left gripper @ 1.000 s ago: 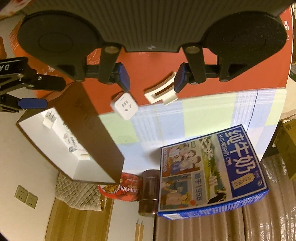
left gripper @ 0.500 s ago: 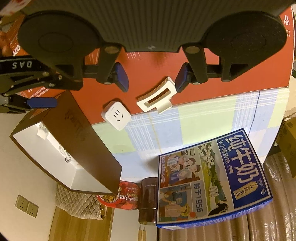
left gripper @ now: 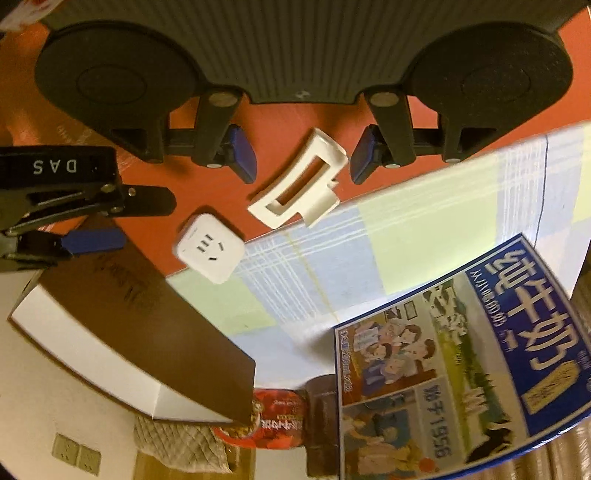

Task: Organize rigid objects
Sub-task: 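Grasp the white claw clip with the left gripper while the right gripper grasps the white plug socket, then lift the claw clip and plug socket and carry them toward the box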

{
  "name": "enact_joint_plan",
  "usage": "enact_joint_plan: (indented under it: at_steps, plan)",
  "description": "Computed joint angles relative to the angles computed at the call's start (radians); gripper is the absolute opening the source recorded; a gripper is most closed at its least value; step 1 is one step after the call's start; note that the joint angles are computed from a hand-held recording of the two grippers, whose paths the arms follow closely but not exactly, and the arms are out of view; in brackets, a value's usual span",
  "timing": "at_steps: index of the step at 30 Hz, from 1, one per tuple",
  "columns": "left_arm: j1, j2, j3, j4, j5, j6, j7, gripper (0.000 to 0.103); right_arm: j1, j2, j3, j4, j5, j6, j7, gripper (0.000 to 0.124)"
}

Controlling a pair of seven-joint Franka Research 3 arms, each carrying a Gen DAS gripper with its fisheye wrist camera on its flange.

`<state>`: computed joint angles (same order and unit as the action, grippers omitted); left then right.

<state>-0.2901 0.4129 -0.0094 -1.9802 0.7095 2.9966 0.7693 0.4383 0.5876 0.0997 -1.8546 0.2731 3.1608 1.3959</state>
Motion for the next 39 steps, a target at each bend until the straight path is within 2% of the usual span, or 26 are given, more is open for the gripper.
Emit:
enact_joint_plan:
  at_steps: [6, 11, 17, 18, 24, 26, 27, 32, 35, 39]
  plan:
    - [0.024, 0.074, -0.012, 0.063, -0.015, 0.010, 0.093, 0.054, 0.132, 0.071, -0.148, 0.090, -0.034, -0.051, 0.101, 0.064]
    - [0.054, 0.118, -0.039, 0.089, -0.075, 0.036, 0.188, 0.054, 0.192, 0.116, -0.224, 0.143, -0.072, -0.066, 0.193, 0.064]
    - [0.030, 0.147, -0.010, 0.105, -0.116, 0.081, 0.223, 0.050, 0.216, 0.166, -0.263, 0.193, -0.102, -0.051, 0.271, 0.064]
    - [0.031, 0.151, -0.011, 0.106, -0.125, 0.088, 0.230, 0.047, 0.207, 0.174, -0.255, 0.203, -0.101, -0.055, 0.277, 0.064]
    - [-0.026, 0.151, 0.052, 0.103, -0.153, 0.102, 0.184, 0.044, 0.164, 0.198, -0.212, 0.227, -0.101, -0.026, 0.277, 0.062]
    - [-0.053, 0.147, 0.081, 0.097, -0.153, 0.103, 0.153, 0.043, 0.138, 0.199, -0.181, 0.231, -0.103, -0.026, 0.250, 0.044]
    - [-0.071, 0.144, 0.099, 0.093, -0.150, 0.102, 0.131, 0.042, 0.130, 0.200, -0.172, 0.235, -0.103, -0.034, 0.240, 0.041]
    - [-0.111, 0.127, 0.136, 0.080, -0.134, 0.080, 0.035, 0.038, 0.084, 0.184, -0.112, 0.209, -0.097, -0.007, 0.170, 0.031]
    - [-0.133, 0.111, 0.157, 0.066, -0.103, 0.066, -0.030, 0.036, 0.035, 0.165, -0.048, 0.186, -0.098, 0.000, 0.098, 0.024]
    - [-0.150, 0.084, 0.170, 0.038, -0.047, 0.058, -0.112, 0.035, 0.017, 0.132, -0.021, 0.140, -0.085, 0.001, 0.036, 0.023]
